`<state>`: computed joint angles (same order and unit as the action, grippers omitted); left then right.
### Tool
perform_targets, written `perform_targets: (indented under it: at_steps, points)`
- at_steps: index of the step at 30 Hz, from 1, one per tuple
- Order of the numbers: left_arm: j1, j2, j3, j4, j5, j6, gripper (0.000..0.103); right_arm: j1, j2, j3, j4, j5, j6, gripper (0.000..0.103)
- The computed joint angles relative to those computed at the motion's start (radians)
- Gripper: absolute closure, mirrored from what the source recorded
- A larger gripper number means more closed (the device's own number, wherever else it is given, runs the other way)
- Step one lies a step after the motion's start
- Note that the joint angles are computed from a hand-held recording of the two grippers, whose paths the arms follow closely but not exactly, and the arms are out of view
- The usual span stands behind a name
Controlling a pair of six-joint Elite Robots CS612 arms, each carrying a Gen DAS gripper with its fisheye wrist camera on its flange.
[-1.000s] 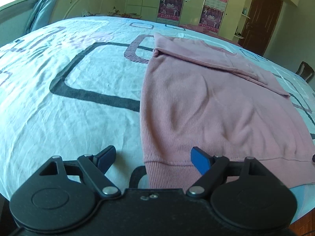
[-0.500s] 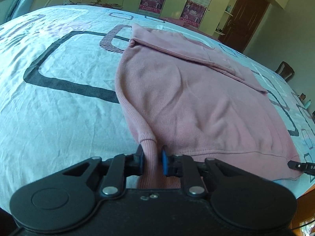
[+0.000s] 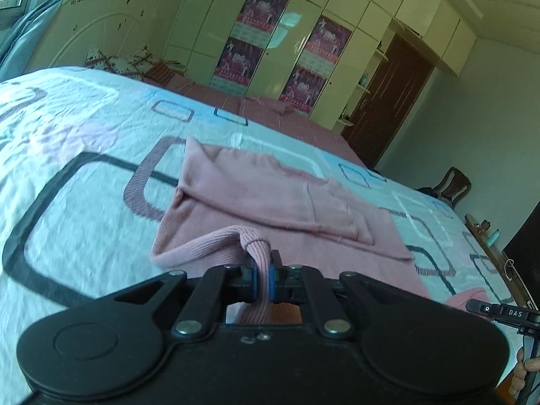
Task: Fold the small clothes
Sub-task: 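Lift the hem with both tools and fold it onto the collar, then release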
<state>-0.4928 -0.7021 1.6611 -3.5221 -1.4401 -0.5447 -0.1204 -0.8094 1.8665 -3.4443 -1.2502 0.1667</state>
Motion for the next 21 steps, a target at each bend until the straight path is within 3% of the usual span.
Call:
perform_targets:
  at_steps: [4, 9, 21]
  points:
    - [0.018, 0.04, -0.111, 0.028, 0.012, 0.017, 0.098, 0.002, 0.045, -0.107, -0.002, -0.02, 0.022, 0.092]
    - [0.044, 0.113, -0.284, 0.12, 0.025, 0.001, 0.098, -0.001, 0.123, -0.286, 0.072, -0.015, 0.083, 0.092]
    - [0.072, 0.323, -0.717, 0.512, 0.093, 0.023, 0.097, 0.008, 0.355, -0.73, 0.427, -0.007, 0.2, 0.092]
